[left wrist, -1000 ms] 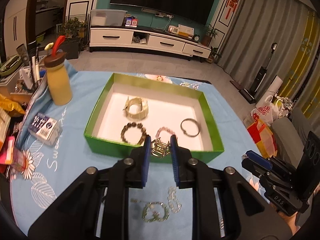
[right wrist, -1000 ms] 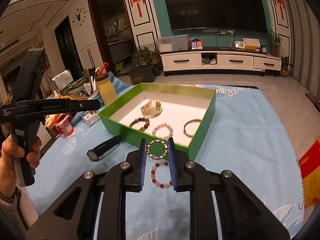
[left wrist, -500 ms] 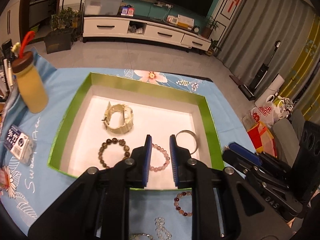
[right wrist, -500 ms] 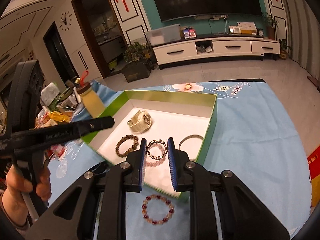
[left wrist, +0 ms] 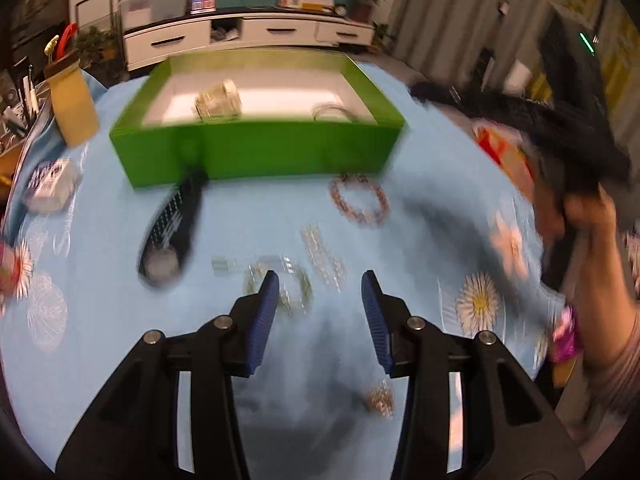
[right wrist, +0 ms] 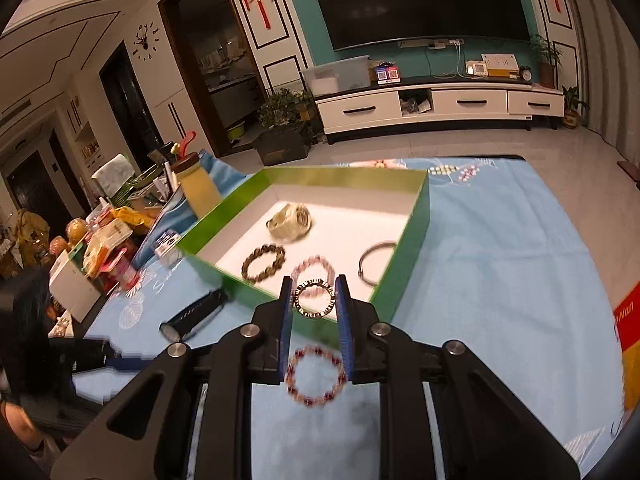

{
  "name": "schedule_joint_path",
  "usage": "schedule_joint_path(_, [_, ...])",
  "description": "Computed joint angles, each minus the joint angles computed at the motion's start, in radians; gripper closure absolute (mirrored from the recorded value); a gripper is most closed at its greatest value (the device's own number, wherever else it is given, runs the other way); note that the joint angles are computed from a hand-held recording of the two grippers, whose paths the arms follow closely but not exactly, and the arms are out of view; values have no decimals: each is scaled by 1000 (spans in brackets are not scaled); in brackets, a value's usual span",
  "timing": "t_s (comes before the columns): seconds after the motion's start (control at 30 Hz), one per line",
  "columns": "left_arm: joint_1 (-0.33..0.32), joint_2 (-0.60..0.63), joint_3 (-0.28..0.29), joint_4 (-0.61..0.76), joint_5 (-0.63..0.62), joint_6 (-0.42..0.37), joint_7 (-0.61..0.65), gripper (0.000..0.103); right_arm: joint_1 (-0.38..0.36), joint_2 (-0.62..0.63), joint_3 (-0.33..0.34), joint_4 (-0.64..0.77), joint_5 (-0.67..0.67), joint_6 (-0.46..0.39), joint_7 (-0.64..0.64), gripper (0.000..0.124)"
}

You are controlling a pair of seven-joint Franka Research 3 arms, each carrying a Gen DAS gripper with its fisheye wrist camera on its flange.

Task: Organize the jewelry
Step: 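Carry the silver charm over the green box with the left tool while the right tool carries the ring there, then open the left tool to drop the charm into the box while the right tool drops the ring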

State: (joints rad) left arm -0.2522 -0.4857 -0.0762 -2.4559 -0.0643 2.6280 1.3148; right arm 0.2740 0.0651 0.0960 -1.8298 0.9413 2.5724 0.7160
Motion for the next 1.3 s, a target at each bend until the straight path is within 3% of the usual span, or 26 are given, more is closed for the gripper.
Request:
schedule_joint_path(0.27, [-64, -51, -48, -96, 9, -42, -33, 61, 10, -77, -14, -77, 62, -10, -29, 103])
schedule_joint_path(0.3, [-45, -56, -77, -103, 45, -35, -59, 61, 12, -82, -16, -80, 62, -9, -32, 103])
schedule_joint_path(0.33, [-35, -54, -88, -100, 71, -37, -73, 65, 15, -86, -17, -83, 62, -9, -35, 103])
schedule_joint_path(0.37, [-27, -53, -94, -100, 91, -34, -87, 76, 18, -89, -19, -85, 62, -8, -37, 103])
schedule_joint_path(0.4, [-24, -54, -94, -102, 102, -28, -100, 81, 20, -92, -19, -88, 63, -6, -40, 103])
schedule_joint_path(0.67, [-8, -56, -46, -75, 118, 13, -136, 81, 29, -82, -24, -78, 55, -4, -37, 103])
schedule_joint_path(0.97, [52, 133, 0, 174, 113, 112, -86, 81, 20, 3, -8, 34, 23, -15, -9, 103])
schedule_joint_path(1.1, [87, 269, 3, 333, 77, 93, -72, 81, 1, 92, 2, 144, -4, -66, 68, 103])
schedule_joint_path(1.3, [162, 511, -17, 605, -30, 1, -79, 81, -19, 278, 19, 377, -137, -170, 261, 103])
